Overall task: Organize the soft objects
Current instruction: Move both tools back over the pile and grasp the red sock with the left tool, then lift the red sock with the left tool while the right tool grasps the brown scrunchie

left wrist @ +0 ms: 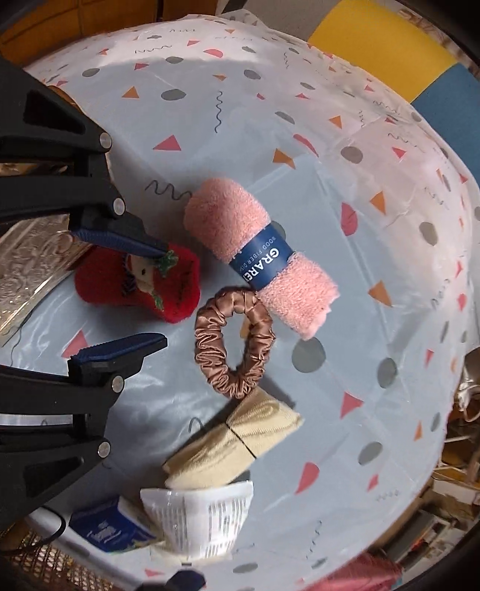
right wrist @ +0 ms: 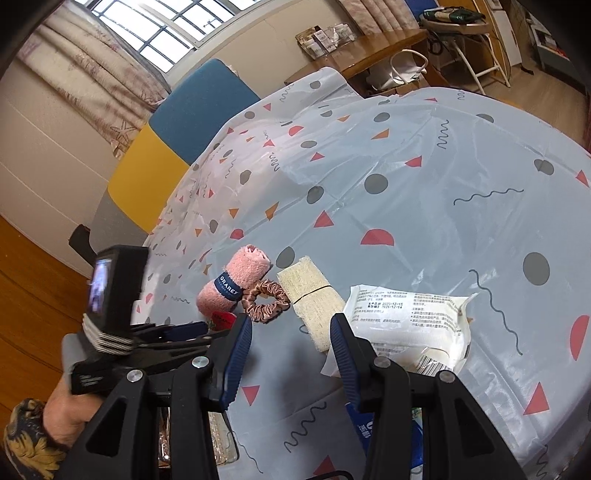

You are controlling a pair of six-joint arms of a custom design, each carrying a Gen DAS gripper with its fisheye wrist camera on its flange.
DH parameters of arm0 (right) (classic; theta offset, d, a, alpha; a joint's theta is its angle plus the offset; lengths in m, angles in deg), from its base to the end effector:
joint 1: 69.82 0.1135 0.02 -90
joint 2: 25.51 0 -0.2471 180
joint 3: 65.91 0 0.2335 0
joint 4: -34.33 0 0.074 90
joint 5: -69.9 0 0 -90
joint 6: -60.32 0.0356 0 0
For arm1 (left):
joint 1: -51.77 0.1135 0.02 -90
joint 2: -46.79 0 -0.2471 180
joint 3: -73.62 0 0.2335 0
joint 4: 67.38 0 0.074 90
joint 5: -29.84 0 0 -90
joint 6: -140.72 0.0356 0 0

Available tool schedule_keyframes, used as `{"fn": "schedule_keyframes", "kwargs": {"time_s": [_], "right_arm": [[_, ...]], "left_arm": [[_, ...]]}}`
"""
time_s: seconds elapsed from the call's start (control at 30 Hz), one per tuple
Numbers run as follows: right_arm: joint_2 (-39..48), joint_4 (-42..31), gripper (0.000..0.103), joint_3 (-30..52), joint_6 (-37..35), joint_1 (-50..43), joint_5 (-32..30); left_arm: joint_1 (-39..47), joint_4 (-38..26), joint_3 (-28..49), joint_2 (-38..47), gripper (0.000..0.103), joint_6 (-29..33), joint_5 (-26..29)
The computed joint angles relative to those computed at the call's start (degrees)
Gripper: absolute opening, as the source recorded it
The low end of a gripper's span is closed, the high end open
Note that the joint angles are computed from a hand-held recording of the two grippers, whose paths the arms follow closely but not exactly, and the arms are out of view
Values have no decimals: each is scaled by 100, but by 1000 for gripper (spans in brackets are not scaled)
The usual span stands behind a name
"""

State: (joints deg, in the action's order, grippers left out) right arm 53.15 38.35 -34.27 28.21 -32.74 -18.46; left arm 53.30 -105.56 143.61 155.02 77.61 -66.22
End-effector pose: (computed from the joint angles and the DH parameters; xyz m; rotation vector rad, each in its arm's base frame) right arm 0.1687 0.1263 0.1102 0.4593 2.4165 0.7646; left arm 0.3062 0.0119 0.0973 0.6248 2.8612 0.2359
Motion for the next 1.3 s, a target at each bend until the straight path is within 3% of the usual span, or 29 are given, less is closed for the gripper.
{"fn": "schedule_keyframes", "kwargs": {"time_s": [0.23, 0.4, 0.47, 0.7, 0.97, 1.13, 1.3], "right_arm": [[-19, 79, 45, -53, 30, -14, -41], [11, 65, 45, -42, 12, 2, 11], [36, 38, 45, -15, -1, 25, 64], [126, -19, 45, 68, -97, 103, 125], [540, -156, 45, 371, -305, 222, -58], [1376, -725, 45, 1391, -1072, 488, -349], [2687, -1782, 44, 3199, -2664, 741, -95]], "left_arm": [[-195, 396, -11, 316, 46, -58, -485], [-157, 538, -102, 258, 18, -15, -468], [-39, 490, -125, 85, 7, 22, -193], [505, -20, -308, -903, 7, 93, 1002], [1193, -755, -223, -2026, 7, 120, 1906], [1829, -1265, 19, -2558, 7, 310, 2534], [2549, -1826, 337, -2812, 7, 676, 3122]]}}
